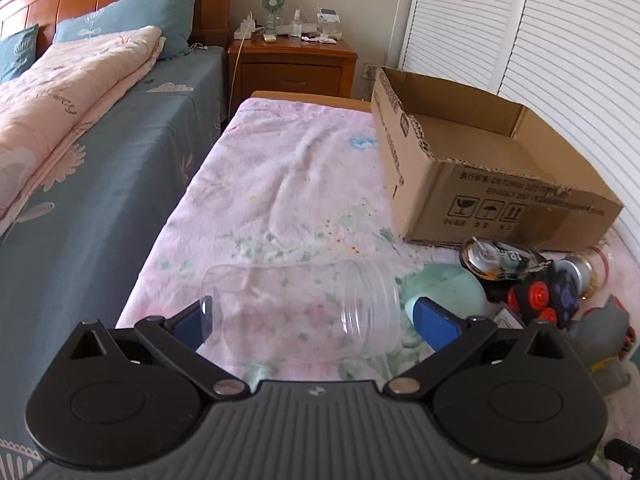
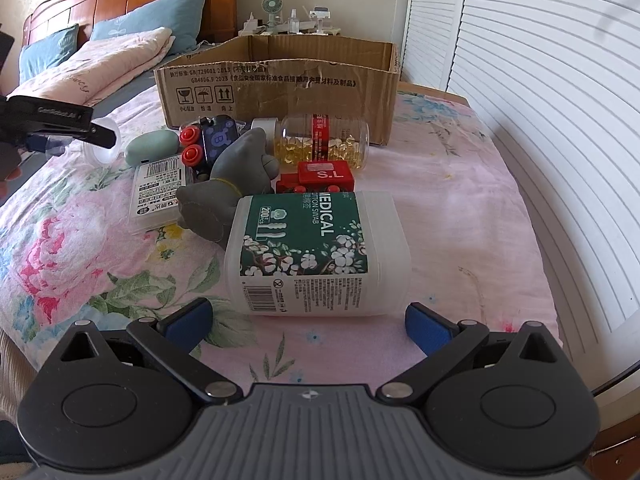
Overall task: Organize rigid objects
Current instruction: 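Close left gripper on clear jar while right gripper closes on MEDICAL tub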
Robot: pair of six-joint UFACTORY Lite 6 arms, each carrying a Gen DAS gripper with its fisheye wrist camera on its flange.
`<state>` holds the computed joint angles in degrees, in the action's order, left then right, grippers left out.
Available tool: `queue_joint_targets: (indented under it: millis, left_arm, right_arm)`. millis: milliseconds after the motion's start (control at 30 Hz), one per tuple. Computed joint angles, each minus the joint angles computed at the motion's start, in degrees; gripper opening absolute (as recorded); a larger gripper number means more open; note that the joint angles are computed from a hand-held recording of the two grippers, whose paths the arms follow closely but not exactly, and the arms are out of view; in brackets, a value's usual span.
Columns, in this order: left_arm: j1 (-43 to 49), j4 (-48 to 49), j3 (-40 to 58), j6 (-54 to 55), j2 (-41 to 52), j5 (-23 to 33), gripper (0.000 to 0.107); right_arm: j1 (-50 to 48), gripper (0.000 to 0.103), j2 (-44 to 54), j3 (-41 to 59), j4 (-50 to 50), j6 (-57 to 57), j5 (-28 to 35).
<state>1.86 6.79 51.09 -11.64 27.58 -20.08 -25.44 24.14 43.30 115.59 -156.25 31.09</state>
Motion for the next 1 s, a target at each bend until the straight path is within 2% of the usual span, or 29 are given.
queue_joint_targets:
  millis: [167, 333, 467, 633, 733, 833, 1000]
  left_arm:
    - [-1.5, -8.9, -0.4, 8.2, 0.2, -1.5, 0.102]
    - [-1.9, -12.3, 0.1, 11.7, 0.7, -1.3, 0.102]
    - [-1.5, -11.6, 0.6, 11.4, 1.0, -1.0, 0.100]
    - [-0.5, -7.6, 1.5, 8.6, 1.5, 0.1, 0.091]
    - [-0.2, -5.7, 0.9, 8.6, 1.0, 0.3, 0.091]
    - [0.6, -0.1, -0.3, 5.4, 0.0, 0.3, 0.091]
    - [0.3, -2.7, 0.3, 8.1, 0.6, 0.2, 0.092]
  right_arm:
    - [1.3, 0.103, 0.0, 2.2, -4.4, 6.5, -1.9]
    - [3.4, 0.103, -0.1, 4.5, -5.7, 10.6, -2.8]
    - [5.9, 0.103, 0.2, 5.6, -1.2, 7.4, -5.2]
    - [6.9, 0.087, 0.1, 7.0, 0.1, 8.4, -8.5]
    - [5.2, 0.087, -0.5, 7.0, -8.2, 16.2, -8.4]
    - [4.5, 0.087, -2.4, 5.5, -11.5, 17.9, -9.0]
    - [6.0, 0.087, -2.4, 6.1, -8.7, 16.5, -10.1]
